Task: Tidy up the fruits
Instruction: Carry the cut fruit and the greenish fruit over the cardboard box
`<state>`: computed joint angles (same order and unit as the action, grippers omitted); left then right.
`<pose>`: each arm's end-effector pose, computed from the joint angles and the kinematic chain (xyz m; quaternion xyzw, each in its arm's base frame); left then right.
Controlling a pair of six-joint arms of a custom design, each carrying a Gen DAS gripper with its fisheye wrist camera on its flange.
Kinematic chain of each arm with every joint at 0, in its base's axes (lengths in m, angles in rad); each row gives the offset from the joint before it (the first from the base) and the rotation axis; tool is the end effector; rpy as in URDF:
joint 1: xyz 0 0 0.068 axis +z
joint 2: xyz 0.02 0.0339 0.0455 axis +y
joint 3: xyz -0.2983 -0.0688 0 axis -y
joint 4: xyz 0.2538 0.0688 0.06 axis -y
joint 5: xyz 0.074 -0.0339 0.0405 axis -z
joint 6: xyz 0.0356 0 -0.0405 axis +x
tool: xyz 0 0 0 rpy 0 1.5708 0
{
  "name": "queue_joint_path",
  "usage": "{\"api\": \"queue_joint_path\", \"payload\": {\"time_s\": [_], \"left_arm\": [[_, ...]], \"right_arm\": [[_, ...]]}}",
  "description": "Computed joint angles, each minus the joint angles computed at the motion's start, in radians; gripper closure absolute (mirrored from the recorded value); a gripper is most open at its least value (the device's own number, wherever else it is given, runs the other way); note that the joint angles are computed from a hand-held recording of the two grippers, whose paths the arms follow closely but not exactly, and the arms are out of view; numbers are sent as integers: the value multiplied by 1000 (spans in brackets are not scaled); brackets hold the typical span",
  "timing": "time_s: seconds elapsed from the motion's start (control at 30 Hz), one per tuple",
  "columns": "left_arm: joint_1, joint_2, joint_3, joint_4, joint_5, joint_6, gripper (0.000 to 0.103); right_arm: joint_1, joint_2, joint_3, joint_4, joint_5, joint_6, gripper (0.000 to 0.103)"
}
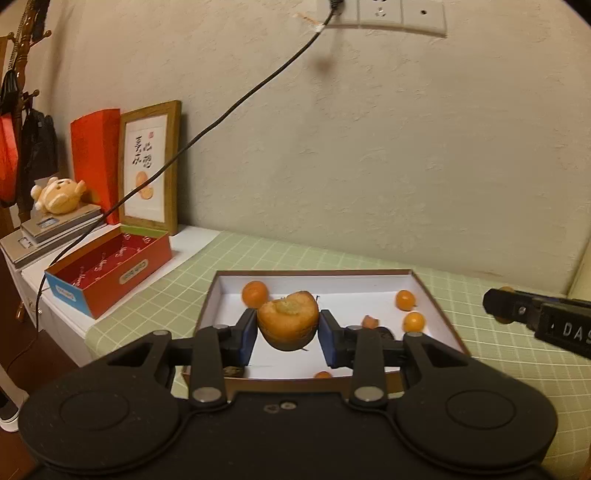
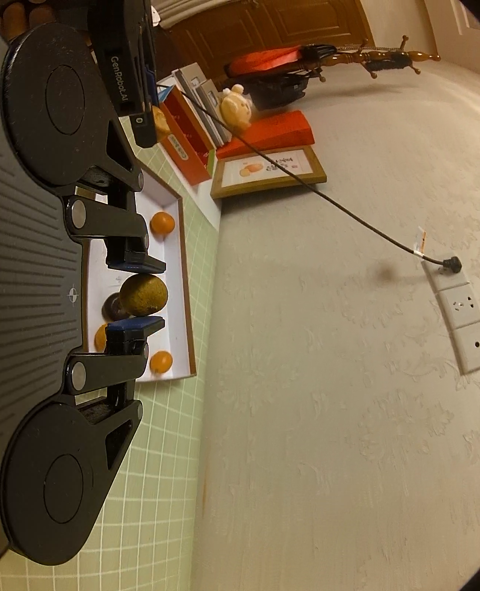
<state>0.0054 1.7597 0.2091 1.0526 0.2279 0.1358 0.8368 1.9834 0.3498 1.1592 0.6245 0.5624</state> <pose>0.2366 -0.0068 0.1020 0.1136 0.8484 -0.0617 0.5134 0.1997 0.1903 0.0827 0.0475 0.8265 0.1188 0.5483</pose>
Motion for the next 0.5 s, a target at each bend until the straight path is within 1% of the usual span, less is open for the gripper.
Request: {"api": "queue_joint_path", "payload": {"time_s": [0.27,0.5], "left_arm": [[66,53,60,-20,15,-2,77],[74,93,109,-29,10,-10,77]], "right_arm": [[-49,55,72,-2,-65,-33,78],[-82,91,120,-4,-107,-48,78]]}}
